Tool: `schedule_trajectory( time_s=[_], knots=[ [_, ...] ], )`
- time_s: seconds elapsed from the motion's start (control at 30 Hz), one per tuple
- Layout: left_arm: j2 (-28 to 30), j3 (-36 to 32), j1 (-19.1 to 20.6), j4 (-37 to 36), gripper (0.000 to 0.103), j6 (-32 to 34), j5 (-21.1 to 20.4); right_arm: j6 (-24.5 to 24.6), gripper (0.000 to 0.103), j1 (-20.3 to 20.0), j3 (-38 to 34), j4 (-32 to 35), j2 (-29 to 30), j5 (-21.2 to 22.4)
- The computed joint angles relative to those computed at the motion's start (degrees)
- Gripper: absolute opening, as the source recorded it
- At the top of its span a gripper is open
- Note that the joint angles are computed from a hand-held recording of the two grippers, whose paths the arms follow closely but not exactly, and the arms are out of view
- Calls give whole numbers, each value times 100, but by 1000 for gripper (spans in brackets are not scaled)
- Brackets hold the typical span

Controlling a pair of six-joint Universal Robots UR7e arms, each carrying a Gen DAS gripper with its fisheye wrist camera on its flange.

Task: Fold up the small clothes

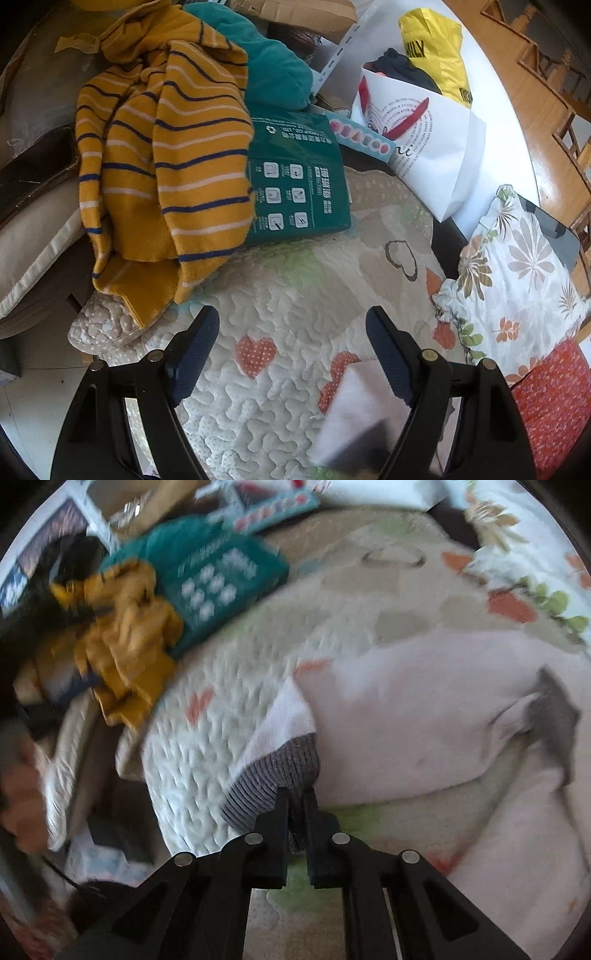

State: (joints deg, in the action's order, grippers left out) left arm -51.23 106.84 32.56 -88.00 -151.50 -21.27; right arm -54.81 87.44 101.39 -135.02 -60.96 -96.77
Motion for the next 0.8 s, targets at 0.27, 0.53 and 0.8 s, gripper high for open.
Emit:
schedule_trajectory(
  time_s=[0.27, 0.53, 0.8],
  knots=[
    [510, -299, 195, -1782, 81, 2424, 51, 610, 8, -196, -1433, 345, -236, 543],
    [1320, -1060, 374, -3175, 81, 4824, -70, 771, 8, -700, -2845, -396, 292, -849],
    [1836, -1706, 481, -3384, 81, 5773, -199, 1097, 8, -1236, -4188, -859, 1188, -2141]
  ],
)
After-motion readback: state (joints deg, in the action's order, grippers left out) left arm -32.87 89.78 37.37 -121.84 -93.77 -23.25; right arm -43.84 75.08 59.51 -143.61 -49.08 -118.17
